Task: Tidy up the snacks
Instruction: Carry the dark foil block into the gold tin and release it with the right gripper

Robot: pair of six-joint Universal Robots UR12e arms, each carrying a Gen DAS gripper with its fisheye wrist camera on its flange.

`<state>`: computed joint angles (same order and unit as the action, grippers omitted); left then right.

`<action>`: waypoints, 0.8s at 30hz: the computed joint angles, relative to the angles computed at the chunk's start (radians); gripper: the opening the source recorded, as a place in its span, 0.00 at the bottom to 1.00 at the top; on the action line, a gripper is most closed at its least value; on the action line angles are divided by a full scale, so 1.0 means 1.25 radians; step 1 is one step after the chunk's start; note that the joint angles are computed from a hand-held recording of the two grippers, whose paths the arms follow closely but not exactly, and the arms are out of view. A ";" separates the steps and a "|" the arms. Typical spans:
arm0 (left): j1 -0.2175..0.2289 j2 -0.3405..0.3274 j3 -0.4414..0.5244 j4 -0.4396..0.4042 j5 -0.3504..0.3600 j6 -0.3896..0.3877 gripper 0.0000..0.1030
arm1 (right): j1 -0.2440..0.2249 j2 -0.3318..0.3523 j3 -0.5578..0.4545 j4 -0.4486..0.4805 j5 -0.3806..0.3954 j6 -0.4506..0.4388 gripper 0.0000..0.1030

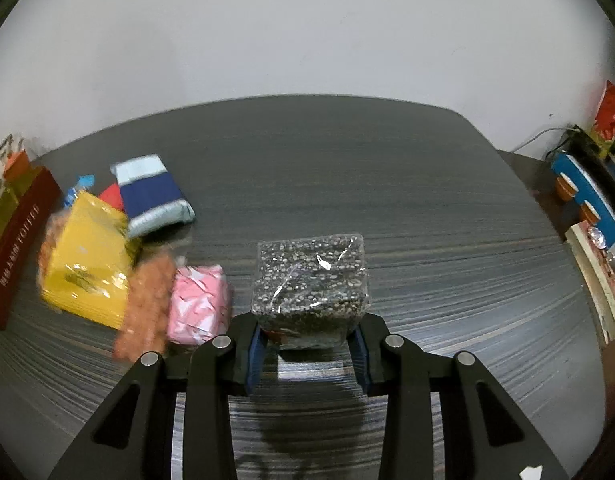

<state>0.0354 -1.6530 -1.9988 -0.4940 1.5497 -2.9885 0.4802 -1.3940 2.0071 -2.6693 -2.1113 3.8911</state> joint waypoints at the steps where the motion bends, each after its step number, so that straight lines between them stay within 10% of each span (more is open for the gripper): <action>1: 0.002 0.000 -0.003 0.001 0.000 -0.001 0.71 | 0.004 0.000 -0.007 0.002 -0.006 -0.002 0.33; 8: 0.005 0.001 -0.030 0.068 0.035 0.002 0.71 | 0.041 0.029 -0.085 -0.031 -0.002 -0.085 0.33; 24: 0.047 0.005 -0.020 0.039 0.029 -0.095 0.72 | 0.116 0.230 -0.366 -0.057 0.242 -0.289 0.33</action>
